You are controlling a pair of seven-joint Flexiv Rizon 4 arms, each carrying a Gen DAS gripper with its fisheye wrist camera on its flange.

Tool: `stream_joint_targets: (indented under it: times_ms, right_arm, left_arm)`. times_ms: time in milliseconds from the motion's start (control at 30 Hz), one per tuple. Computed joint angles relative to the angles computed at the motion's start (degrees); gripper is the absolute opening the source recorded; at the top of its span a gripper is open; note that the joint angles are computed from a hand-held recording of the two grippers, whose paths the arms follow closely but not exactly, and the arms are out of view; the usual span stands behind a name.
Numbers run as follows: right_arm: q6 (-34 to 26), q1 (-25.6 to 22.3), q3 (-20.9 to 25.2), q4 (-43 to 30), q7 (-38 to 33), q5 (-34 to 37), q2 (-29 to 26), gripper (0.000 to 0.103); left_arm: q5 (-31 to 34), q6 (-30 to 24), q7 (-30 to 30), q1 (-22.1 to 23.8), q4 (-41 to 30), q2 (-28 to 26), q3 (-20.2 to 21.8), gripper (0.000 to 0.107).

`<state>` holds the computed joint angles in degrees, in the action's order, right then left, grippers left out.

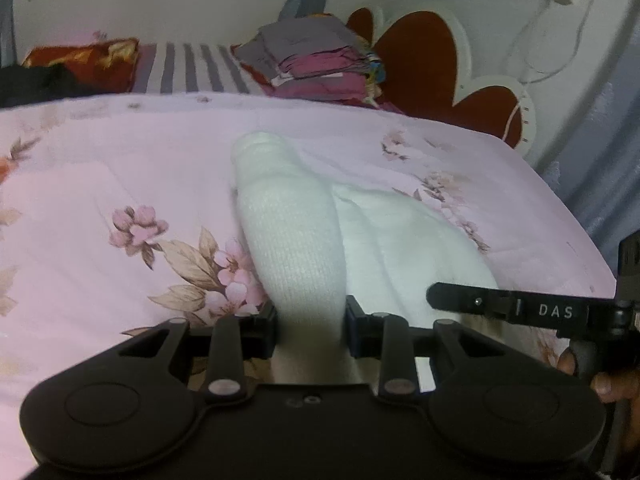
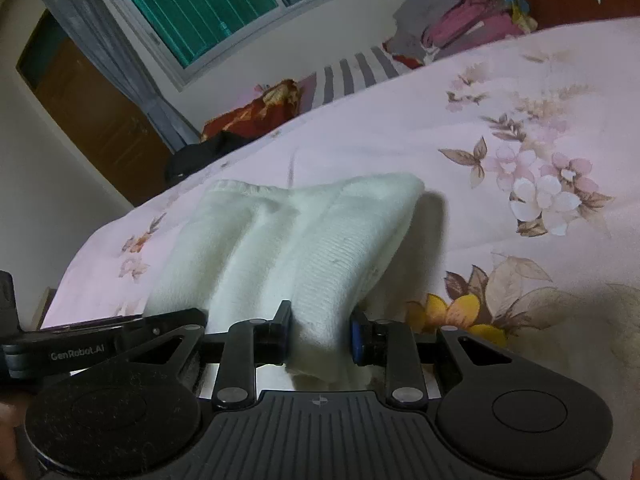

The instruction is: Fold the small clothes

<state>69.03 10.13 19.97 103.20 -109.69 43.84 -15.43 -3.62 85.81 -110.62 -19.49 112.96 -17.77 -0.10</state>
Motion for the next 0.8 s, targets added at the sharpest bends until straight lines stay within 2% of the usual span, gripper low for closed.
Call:
stream_joint_targets:
  times_ms: [300, 433, 533, 800]
  right_arm:
    - [7.19, 7.57, 0.23, 5.29, 10.62, -7.38, 4.59, 0.027]
    - [11.15, 11.90, 0.73, 7.15, 17.73, -12.82, 4.86, 0.027]
    - [13.90, 15.00, 0.99, 7.89, 23.13, -17.82, 4.07, 0.027]
    - [19.41, 22.38, 0.98, 6.75, 36.80, -31.28, -1.51, 0.027]
  left_arm:
    - [0.68, 1.28, 5.07, 3.60, 9.49, 10.24, -0.56, 0.030]
    - [-5.33, 3.10, 11.07, 6.55, 16.19, 15.49, -2.04, 0.030]
    - [-12.40, 4.40, 17.58, 6.82, 21.14, 19.25, -1.43, 0.030]
    - [-24.32, 4.57, 29.57, 3.96, 30.46, 27.28, 6.36, 0.030]
